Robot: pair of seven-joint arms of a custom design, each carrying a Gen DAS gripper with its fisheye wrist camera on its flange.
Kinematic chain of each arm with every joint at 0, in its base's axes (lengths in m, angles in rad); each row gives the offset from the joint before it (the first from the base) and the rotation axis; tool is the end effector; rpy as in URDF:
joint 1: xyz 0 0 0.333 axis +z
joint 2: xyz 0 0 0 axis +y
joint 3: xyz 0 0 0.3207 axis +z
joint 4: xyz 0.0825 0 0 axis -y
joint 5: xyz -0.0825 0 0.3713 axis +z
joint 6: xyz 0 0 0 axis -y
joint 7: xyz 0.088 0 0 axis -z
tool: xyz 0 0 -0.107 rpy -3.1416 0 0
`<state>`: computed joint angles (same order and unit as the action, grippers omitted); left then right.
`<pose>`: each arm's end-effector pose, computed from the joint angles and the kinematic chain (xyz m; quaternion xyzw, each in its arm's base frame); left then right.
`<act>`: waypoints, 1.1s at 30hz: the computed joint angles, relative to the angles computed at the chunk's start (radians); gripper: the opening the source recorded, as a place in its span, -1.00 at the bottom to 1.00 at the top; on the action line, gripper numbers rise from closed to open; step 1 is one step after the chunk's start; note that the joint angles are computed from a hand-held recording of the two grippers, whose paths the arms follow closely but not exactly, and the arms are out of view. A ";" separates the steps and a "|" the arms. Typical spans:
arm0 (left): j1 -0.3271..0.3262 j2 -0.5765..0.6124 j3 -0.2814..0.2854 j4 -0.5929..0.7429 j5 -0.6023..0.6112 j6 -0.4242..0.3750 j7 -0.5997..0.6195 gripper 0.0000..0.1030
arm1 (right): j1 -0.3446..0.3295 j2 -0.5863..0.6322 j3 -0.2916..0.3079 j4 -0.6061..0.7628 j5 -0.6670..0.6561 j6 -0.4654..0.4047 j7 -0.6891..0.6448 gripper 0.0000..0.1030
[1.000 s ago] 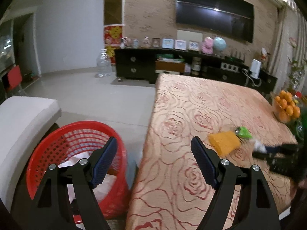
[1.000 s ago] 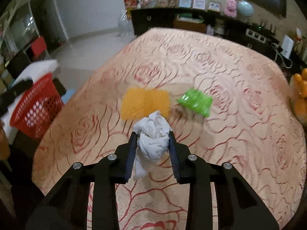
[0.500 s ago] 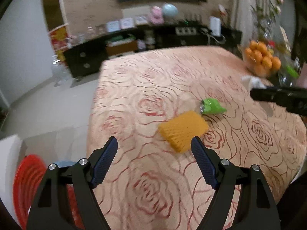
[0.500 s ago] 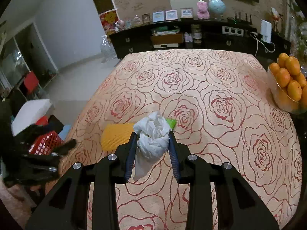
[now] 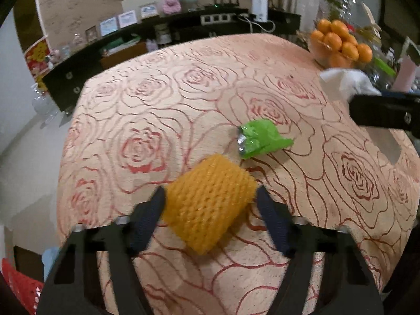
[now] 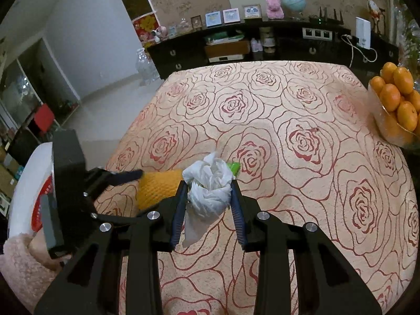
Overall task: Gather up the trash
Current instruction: 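Grasp the yellow mesh fruit sleeve with the left tool while the right tool holds the tissue, then drop the yellow sleeve into the wastebasket with the left tool while the right tool drops the tissue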
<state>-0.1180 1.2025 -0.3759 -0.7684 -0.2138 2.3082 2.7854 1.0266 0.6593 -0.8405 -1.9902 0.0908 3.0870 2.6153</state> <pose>0.7883 -0.2418 0.2583 -0.1325 0.9421 -0.2976 0.0802 0.6264 0.1759 0.3117 -0.4020 0.8376 -0.2403 0.2810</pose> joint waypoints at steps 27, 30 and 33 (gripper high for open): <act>0.145 -0.138 -0.081 -0.189 -0.166 0.063 -0.052 -0.73 | 0.035 0.032 -0.037 0.008 0.062 0.038 -0.031 -0.38; 0.173 -0.163 -0.088 -0.215 -0.206 0.107 -0.074 -0.73 | 0.041 0.045 -0.043 0.029 0.077 0.039 -0.049 -0.38; 0.205 -0.193 -0.097 -0.263 -0.242 0.179 -0.083 -0.73 | 0.043 0.055 -0.045 0.047 0.088 0.034 -0.062 -0.38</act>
